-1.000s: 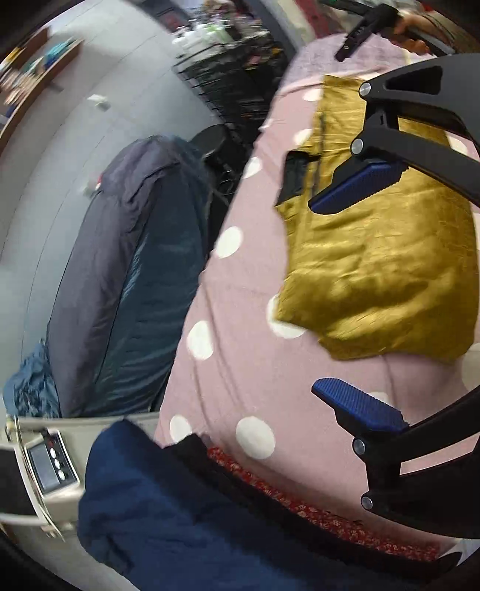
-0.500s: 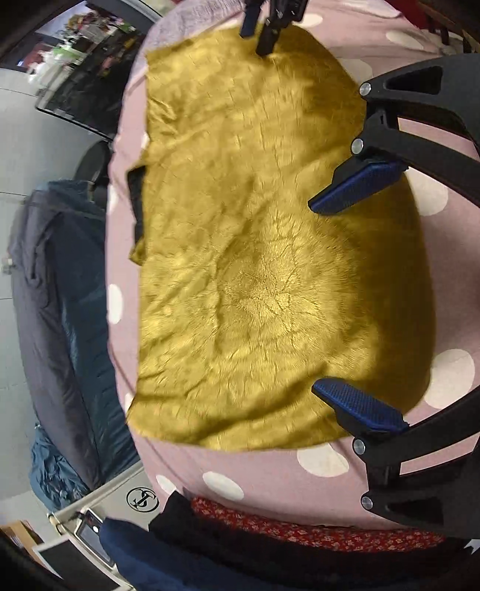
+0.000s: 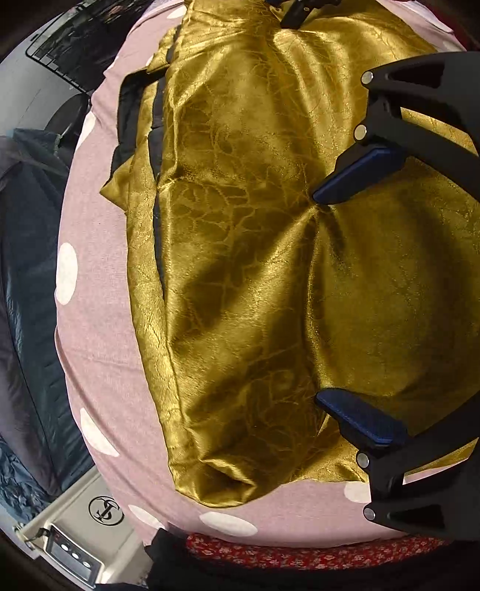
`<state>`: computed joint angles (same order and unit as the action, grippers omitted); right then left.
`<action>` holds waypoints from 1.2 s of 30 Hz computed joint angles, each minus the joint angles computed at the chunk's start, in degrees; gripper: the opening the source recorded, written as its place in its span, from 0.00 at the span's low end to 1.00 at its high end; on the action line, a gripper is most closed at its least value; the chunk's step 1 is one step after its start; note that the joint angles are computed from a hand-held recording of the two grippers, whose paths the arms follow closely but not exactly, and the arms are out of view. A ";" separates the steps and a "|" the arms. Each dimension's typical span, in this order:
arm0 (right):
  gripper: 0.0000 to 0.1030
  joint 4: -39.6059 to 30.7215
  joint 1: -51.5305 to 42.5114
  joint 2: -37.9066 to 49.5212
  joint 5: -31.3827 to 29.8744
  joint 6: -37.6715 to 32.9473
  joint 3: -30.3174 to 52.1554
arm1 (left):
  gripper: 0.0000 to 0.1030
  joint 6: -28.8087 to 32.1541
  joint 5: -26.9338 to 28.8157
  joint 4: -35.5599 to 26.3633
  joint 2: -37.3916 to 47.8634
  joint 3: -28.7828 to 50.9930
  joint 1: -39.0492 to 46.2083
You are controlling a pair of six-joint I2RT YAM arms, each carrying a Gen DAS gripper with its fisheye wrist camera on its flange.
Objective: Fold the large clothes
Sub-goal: 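Smooth the folded jacket flat with both grippers, then grasp the jacket hem with both grippers and fold it up toward the collar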
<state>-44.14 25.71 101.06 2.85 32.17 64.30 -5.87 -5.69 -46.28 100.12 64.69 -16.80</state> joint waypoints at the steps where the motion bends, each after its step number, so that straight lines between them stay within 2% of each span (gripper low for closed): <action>1: 0.94 0.10 -0.03 0.62 0.21 -0.07 0.23 | 0.95 0.13 0.02 0.73 0.13 -0.40 0.05; 11: 0.95 0.25 0.71 3.51 1.63 1.65 1.95 | 0.96 -0.06 0.10 2.25 -0.26 -1.31 0.32; 15: 0.95 -3.05 1.27 3.42 1.27 2.42 4.08 | 0.95 0.31 0.74 -0.89 -0.85 0.12 0.50; 18: 0.95 -4.41 1.64 1.36 1.42 2.78 4.28 | 0.94 0.55 1.85 -2.96 -5.26 -0.65 1.23; 22: 0.95 -4.01 2.06 -6.36 -0.04 2.06 -0.10 | 0.94 3.19 4.08 -4.42 -13.57 -3.89 3.51; 25: 0.95 -3.62 1.35 -14.20 -1.03 2.09 -5.47 | 0.94 6.51 6.87 -6.17 -20.63 -6.72 8.34; 28: 0.95 -3.78 -1.90 -24.48 -1.86 3.88 -12.20 | 0.94 10.54 10.85 -8.96 -25.97 -8.33 16.89; 31: 0.95 -4.41 -10.17 -33.76 -5.43 4.36 -19.21 | 0.94 14.73 14.41 -11.11 -26.65 -8.42 27.16; 33: 0.95 -4.21 -18.84 -38.80 -11.33 2.95 -24.07 | 0.94 17.59 18.90 -13.05 -23.98 -7.52 35.72; 36: 0.95 -2.29 -31.29 -41.64 -23.29 -1.49 -29.77 | 0.93 19.94 26.06 -15.38 -18.03 -5.87 43.73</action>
<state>-46.43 -5.57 59.43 -20.44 30.67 34.53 14.07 20.37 -61.66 82.09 58.82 26.93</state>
